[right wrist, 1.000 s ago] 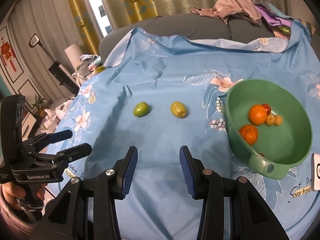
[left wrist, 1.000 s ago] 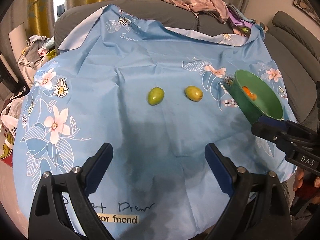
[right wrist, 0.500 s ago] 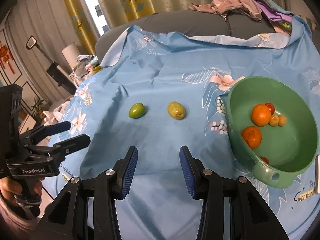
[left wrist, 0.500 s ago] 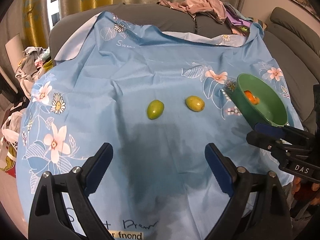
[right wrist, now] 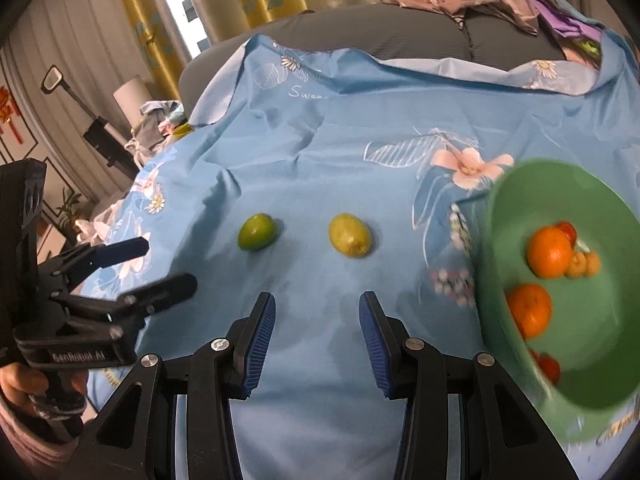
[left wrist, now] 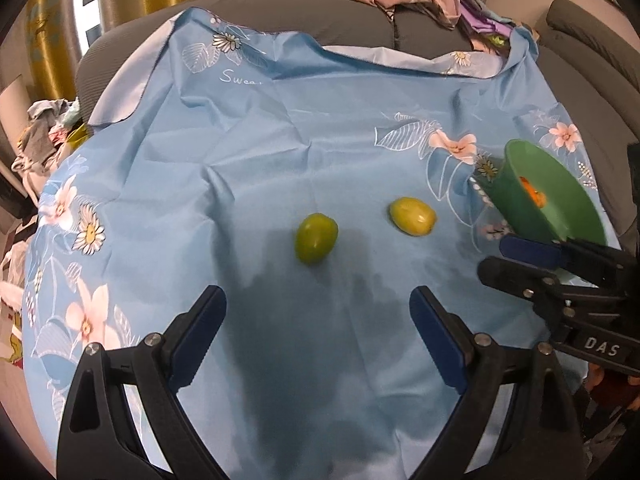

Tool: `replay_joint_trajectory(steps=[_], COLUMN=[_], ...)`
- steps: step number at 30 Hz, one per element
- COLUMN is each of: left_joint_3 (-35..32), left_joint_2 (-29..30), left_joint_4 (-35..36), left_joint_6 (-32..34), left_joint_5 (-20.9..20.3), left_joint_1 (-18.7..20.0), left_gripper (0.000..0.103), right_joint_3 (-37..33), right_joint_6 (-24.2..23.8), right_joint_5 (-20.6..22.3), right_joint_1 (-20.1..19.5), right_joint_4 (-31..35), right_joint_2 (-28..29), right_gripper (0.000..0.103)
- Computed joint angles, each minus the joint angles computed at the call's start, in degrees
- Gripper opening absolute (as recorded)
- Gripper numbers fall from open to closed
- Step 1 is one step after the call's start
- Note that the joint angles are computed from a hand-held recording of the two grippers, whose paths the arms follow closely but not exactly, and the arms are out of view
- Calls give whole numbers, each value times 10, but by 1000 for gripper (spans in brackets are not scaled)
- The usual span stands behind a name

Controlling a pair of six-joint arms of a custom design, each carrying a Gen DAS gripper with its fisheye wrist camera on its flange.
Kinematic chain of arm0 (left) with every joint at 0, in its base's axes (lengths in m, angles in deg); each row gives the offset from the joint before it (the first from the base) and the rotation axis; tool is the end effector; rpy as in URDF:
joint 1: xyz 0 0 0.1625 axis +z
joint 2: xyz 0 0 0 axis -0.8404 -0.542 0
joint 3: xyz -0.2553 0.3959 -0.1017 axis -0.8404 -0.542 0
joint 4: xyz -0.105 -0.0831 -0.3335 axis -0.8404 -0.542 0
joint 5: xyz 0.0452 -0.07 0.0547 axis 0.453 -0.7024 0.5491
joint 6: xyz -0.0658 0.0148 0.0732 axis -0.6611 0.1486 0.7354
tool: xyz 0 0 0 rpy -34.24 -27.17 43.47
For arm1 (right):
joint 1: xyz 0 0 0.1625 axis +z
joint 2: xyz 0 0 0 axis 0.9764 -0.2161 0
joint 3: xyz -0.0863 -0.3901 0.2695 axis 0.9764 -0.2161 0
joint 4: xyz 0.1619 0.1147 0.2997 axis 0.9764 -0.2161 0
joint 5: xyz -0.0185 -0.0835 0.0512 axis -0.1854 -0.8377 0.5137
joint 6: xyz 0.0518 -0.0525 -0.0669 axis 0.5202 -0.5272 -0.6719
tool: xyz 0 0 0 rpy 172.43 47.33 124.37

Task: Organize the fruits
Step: 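Grasp the yellow-green oval fruit with the right gripper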

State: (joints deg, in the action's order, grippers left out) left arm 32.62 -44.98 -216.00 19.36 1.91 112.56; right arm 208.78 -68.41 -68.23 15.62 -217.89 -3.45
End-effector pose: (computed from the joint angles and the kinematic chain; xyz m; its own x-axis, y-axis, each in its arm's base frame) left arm -0.1800 -0.5835 0.0379 -0.6434 0.5501 -0.5323 0.7095 0.6896 -0.1449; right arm 0.1122 -0.5137 0.1276 -0.8321 0.0612 0.5513 -0.3052 0.7794 -0.5471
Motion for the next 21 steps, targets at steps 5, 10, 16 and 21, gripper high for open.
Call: replay_joint_trajectory(steps=[5, 10, 16, 21], left_joint_3=[-46, -87, -124, -136], left_joint_2=[26, 48, 69, 77], left_joint_4=[29, 55, 90, 97], left_joint_6=[14, 23, 24, 28], left_joint_5=[-2, -7, 0, 1], left_joint_1=[11, 22, 28, 31], left_gripper=[92, 89, 80, 77], right_joint_3=[-60, -102, -138, -148], right_joint_6=[-19, -34, -35, -33], right_joint_5=[-24, -41, -60, -61], right_joint_1=[-10, -15, -25, -30], right_joint_4=[60, 98, 137, 151], right_joint_2=[14, 25, 34, 36], right_gripper=[45, 45, 45, 45])
